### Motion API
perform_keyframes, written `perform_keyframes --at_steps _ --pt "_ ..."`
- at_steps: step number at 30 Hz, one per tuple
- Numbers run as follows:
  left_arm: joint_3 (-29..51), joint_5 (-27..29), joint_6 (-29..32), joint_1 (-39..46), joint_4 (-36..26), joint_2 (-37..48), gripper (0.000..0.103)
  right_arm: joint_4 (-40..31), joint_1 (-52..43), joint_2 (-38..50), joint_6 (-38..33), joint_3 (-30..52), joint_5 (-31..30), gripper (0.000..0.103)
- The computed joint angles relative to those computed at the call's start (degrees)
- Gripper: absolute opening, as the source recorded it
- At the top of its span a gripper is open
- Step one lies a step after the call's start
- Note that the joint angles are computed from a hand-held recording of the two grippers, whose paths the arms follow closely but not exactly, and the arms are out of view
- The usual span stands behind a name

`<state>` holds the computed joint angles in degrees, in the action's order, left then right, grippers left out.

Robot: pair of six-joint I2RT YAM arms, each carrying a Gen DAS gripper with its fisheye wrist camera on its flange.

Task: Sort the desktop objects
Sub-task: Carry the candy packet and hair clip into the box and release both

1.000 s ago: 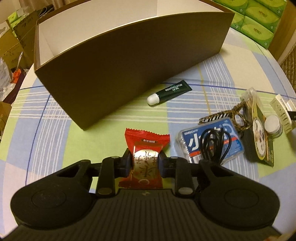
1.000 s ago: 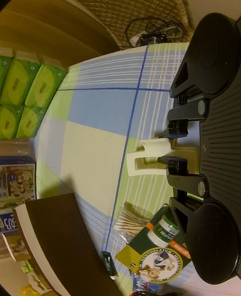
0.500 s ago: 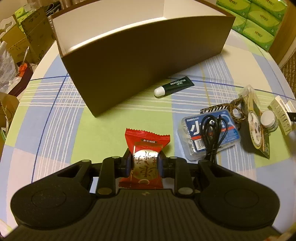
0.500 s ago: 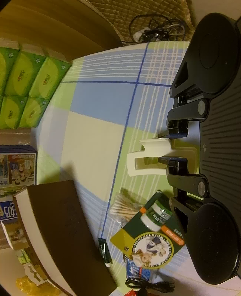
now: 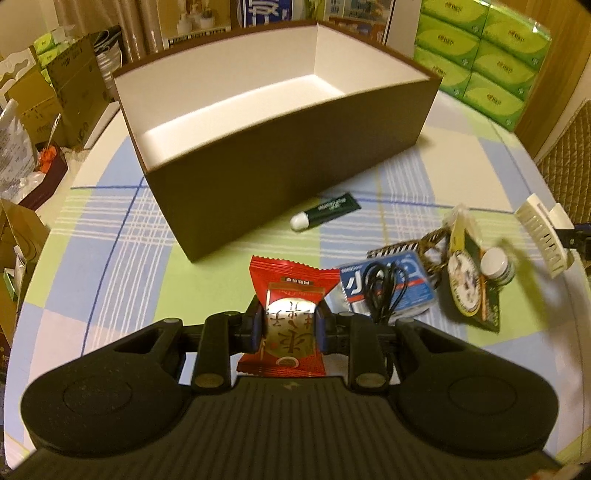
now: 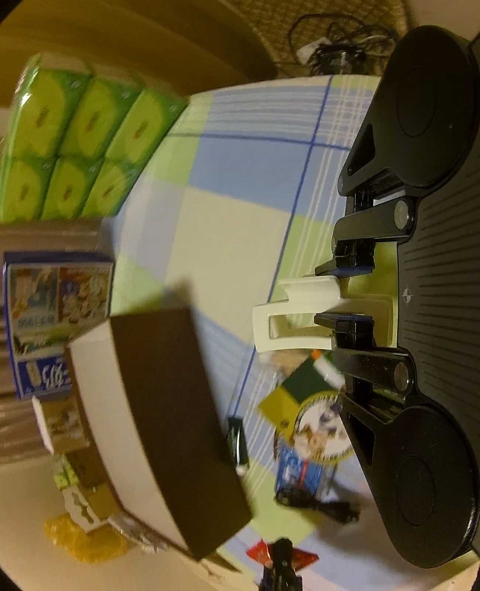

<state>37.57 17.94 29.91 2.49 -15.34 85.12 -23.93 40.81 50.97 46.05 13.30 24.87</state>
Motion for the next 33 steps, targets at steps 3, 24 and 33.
perform_keyframes --at_steps 3,24,33 --pt "0.78 1.20 -0.08 0.29 -1.79 -1.69 0.022 0.30 0.61 -0.38 -1.45 1.75 -0.96 0.016" --pt "19.50 5.86 -3.63 -1.86 -6.68 3.00 0.022 16.69 -12.09 18.33 -25.92 19.69 -18.00 0.016" --pt "32.32 5.89 -6.35 -3.32 -8.56 12.78 0.022 19.56 -17.59 32.26 -31.30 33.30 -24.24 0.016"
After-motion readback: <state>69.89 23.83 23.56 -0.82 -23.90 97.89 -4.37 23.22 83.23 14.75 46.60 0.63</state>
